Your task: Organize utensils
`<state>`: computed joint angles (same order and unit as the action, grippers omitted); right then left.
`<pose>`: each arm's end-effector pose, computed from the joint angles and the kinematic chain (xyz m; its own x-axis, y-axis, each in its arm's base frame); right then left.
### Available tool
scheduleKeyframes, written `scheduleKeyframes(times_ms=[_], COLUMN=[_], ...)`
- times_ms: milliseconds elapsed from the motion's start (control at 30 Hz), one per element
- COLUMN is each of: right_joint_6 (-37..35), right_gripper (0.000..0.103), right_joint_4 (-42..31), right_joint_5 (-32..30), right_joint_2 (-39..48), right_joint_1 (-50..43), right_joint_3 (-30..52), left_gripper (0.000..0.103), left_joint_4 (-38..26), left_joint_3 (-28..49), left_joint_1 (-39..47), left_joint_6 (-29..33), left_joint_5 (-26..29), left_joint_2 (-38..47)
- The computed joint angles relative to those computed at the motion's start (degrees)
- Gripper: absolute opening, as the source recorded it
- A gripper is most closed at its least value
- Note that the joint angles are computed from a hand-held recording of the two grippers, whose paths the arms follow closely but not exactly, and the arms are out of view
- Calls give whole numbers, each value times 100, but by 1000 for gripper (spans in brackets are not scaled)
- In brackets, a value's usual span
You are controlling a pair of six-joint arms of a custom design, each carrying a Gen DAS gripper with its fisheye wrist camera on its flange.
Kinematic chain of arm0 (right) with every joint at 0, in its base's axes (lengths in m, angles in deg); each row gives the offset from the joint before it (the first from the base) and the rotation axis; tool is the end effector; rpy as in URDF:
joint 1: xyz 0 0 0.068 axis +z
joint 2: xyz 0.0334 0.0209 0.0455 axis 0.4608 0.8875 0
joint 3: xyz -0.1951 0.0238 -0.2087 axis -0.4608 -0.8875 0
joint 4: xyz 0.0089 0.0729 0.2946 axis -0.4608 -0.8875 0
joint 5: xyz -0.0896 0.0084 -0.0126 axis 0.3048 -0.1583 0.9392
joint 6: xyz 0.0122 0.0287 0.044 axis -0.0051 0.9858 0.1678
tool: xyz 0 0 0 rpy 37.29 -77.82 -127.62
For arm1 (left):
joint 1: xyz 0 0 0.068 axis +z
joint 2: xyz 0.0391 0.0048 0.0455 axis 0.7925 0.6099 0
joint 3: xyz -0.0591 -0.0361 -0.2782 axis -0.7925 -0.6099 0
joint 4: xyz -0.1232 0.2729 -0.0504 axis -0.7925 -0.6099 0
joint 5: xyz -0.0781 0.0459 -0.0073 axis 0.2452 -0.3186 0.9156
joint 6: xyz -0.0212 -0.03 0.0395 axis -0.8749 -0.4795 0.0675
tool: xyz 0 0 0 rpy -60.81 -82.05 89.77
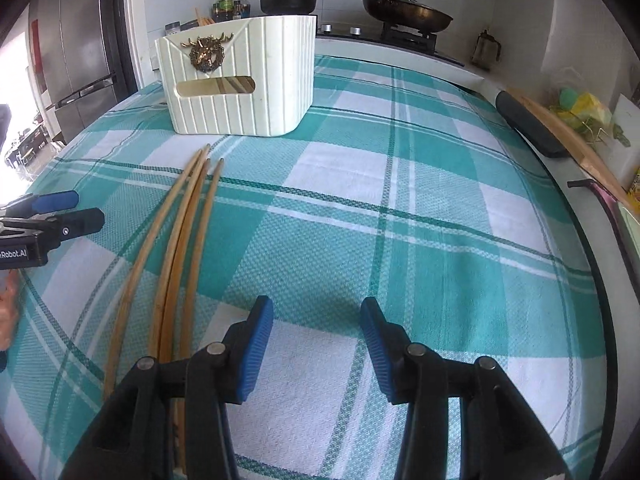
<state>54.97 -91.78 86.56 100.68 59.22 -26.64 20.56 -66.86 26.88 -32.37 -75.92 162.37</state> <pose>0.1383 0.0677 0.0838 -0.7750 0.0466 -0.6303 0.1162 0.9908 -0.0696 0.2136 -0.1052 0.1064 -0.7308 0.3104 -0.6080 0.4469 0.8908 -0.0824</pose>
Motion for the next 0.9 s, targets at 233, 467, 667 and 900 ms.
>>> scheduleKeyframes(times_ms=[233, 467, 667, 900], right_joint_6=[32, 40, 35, -285], right_gripper=[49, 49, 49, 88], right_joint_4=[133, 167, 169, 433], right_joint_5=[-90, -116, -130, -591], right_joint_2=[-50, -48, -72, 100], right_joint_1=[-107, -114, -127, -287], right_joint_3=[-82, -97, -112, -107], left_gripper=[97, 98, 98, 98], left_joint_4=[-16, -14, -89, 123], left_joint_3=[53, 47, 93, 289], left_joint_1=[-292, -282, -340, -907], left_joint_6=[43, 13, -414, -943], left_joint_5=[-440, -427, -10, -271], left_joint_2=[146, 145, -4, 372])
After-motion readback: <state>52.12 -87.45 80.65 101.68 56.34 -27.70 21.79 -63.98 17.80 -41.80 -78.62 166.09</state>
